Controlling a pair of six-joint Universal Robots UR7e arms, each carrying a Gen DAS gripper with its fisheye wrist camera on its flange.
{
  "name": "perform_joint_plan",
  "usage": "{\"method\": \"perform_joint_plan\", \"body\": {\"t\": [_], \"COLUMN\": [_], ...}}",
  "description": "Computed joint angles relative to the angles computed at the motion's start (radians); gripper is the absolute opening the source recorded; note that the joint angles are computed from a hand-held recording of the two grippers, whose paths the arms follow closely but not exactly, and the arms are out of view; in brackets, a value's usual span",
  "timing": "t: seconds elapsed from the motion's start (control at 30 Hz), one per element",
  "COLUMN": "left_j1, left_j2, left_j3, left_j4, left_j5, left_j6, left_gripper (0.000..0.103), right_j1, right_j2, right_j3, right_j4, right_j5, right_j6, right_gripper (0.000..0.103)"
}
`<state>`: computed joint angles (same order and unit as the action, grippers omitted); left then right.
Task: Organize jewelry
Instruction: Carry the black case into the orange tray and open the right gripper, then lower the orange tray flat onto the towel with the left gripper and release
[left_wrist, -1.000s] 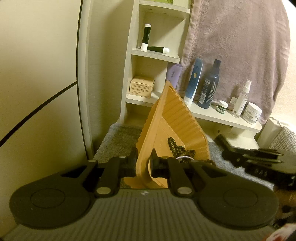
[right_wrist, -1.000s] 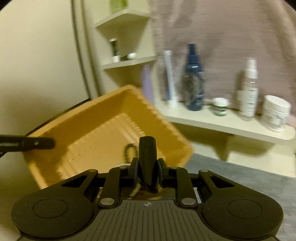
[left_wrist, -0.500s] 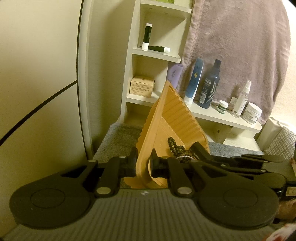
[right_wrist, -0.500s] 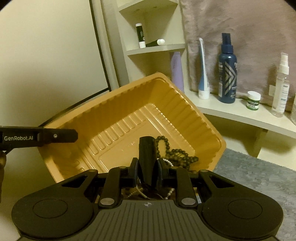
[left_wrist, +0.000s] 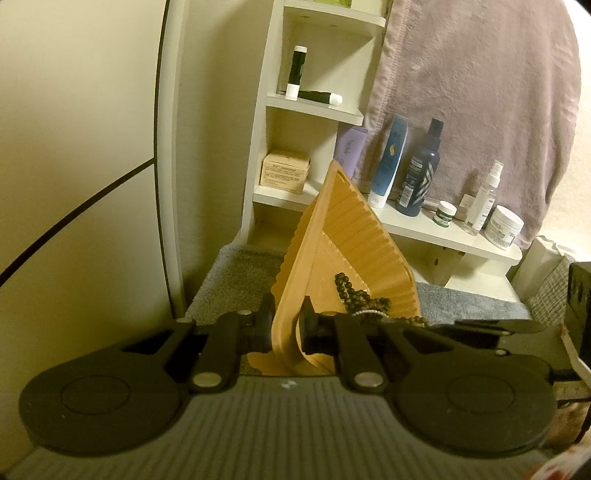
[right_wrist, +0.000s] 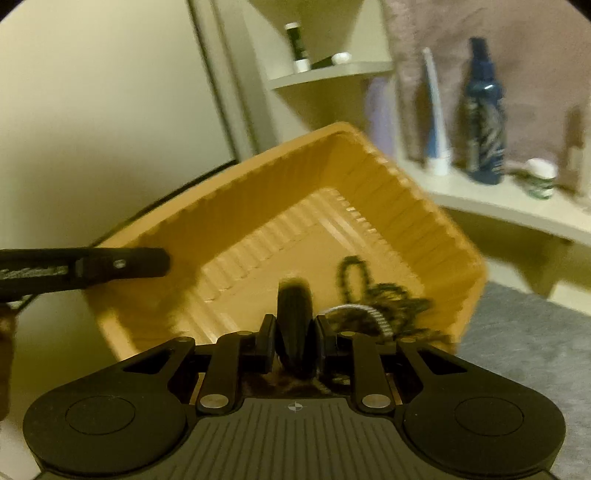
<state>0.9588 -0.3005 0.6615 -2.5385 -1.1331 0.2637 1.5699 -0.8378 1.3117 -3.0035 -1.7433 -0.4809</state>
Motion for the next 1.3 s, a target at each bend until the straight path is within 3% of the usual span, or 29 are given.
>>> {"method": "perform_joint_plan", "body": {"t": [0.07, 0.17, 0.3, 0.6, 1.03, 1.17, 1.3], "left_j1": [0.003, 0.005, 0.013, 0.067, 0.163, 0.175, 0.183], "left_j2": [-0.002, -0.004, 0.001, 0.021, 0.150, 0.160, 0.124], "left_j3": [0.001, 0.004, -0.011, -0.094, -0.401, -0.418, -0.350], "left_j4": [0.003, 0.002, 0.015, 0.112, 0.385, 0.396, 0.343], "left_j5": [-0.001, 0.002, -0.008, -0.114, -0.249, -0.250, -0.269], "left_j6": [-0.007, -0.010, -0.028, -0.121, -0.272, -0.293, -0.291], "left_gripper": [0.011, 0.011, 0.011, 0.011, 0.013, 0.014, 0.018], "right_j1": [-0.002, -0.011, -0.016, -0.036, -0.026, -0.020, -0.012], "right_j2": [-0.003, -0.019, -0.039, -0.097, -0.114, -0.114, -0.111], "right_j3": [0.017, 0.048, 0.079, 0.177, 0.232, 0.233, 0.231], "right_j4": [-0.042, -0.118, -0.201, -0.333, -0.368, -0.367, -0.365], "right_j5": [0.011, 0.030, -0.016, -0.097, -0.165, -0.178, -0.190], "right_j6": [0.004, 0.031, 0.050, 0.156, 0.131, 0.125, 0.120], "right_gripper": [0.062, 0.062, 0.062, 0.062, 0.062, 0.062, 0.062]}}
